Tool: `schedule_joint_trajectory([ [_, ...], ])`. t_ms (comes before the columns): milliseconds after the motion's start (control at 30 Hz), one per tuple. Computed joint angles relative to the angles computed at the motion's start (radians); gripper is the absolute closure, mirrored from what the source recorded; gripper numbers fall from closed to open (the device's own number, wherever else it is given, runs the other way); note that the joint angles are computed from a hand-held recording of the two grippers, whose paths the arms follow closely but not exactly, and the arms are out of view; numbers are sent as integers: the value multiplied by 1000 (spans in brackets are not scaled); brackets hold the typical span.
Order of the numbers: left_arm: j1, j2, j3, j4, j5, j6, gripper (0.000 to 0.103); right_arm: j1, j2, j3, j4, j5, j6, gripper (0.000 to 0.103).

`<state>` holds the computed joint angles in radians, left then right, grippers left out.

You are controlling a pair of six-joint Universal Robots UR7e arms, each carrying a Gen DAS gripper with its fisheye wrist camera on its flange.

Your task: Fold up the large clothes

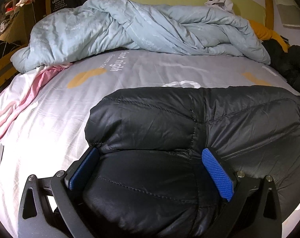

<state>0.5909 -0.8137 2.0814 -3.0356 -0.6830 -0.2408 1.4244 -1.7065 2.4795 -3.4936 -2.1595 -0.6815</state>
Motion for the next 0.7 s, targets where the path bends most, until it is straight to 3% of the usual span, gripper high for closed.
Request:
schedule_joint_trajectory([
  [567, -6, 6, 4, -7, 19, 2, 0, 12, 17, 3, -34, -11, -9, 0],
  [633, -19, 11, 12, -59, 53, 28, 1, 13, 17, 3, -34, -11, -7, 0],
  [700, -53, 26, 31, -205, 91, 116, 7, 8, 10, 5, -25, 2, 0, 0],
])
